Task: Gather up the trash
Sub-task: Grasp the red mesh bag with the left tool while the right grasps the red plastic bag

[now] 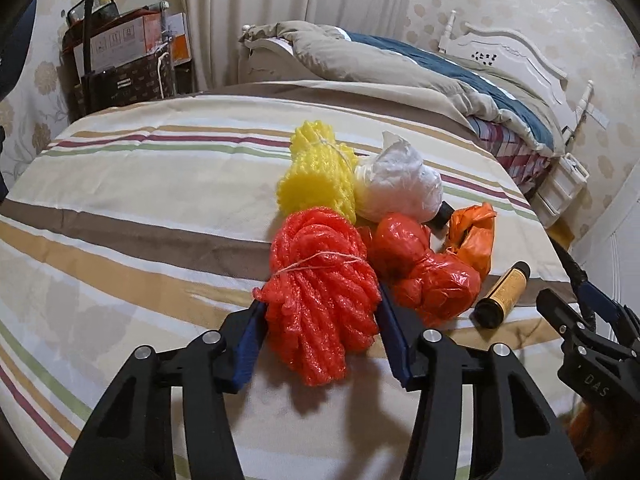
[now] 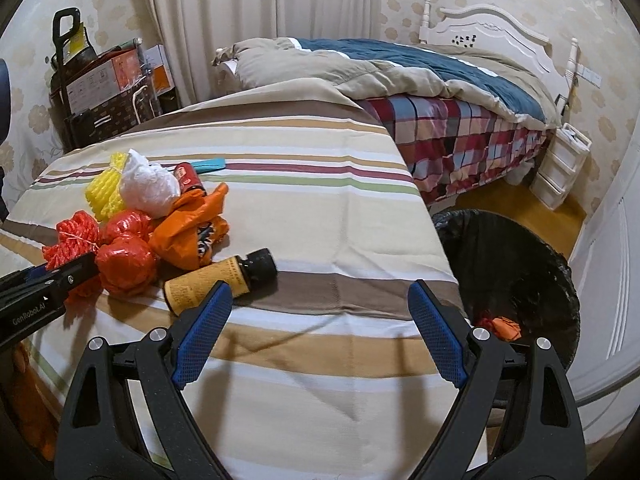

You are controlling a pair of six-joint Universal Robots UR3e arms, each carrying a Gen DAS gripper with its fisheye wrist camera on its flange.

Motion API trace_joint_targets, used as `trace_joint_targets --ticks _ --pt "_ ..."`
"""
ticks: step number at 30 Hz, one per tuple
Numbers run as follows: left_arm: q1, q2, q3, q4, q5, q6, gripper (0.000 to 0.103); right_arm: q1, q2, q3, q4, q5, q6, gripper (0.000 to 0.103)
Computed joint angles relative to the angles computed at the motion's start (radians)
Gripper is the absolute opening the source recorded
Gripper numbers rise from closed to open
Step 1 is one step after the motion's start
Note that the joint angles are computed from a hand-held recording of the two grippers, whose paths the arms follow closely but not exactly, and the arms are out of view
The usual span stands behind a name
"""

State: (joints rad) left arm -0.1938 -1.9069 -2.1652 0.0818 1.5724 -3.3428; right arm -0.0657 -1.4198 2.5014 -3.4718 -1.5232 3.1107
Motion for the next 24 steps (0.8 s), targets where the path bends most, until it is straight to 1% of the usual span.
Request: trace_joint_targets --ticks 3,9,15,20,22,23,24 --pt "0.000 0.019 -0.028 0.026 0.025 0.018 0.051 0.030 0.014 -0.027 0.011 -0.016 0.008 0.087" --pt "0.054 0.077 -0.117 0.069 0.035 0.051 0.050 0.111 0.016 -0.076 0.040 -0.052 0.026 0.087" --pt "0.173 0.160 -0.229 0.098 -0.005 0.101 0.050 0.178 0.013 -0.143 0.083 -0.051 0.035 0.087" --pt "0.245 0.200 -0.285 0.115 -0.023 0.131 0.050 0.266 0.074 -0.240 0.133 -0.066 0.036 0.087" --pt "0.274 0.216 -0.306 0.119 -0.035 0.143 0.050 0.300 0.105 -0.281 0.146 -0.071 0.032 0.085" --pt "0.293 0.229 -0.324 0.122 -0.046 0.151 0.050 0.316 0.118 -0.298 0.155 -0.078 0.032 0.082" --pt "0.299 0.232 -0.329 0.124 -0.048 0.153 0.050 0.331 0.133 -0.319 0.168 -0.081 0.030 0.077"
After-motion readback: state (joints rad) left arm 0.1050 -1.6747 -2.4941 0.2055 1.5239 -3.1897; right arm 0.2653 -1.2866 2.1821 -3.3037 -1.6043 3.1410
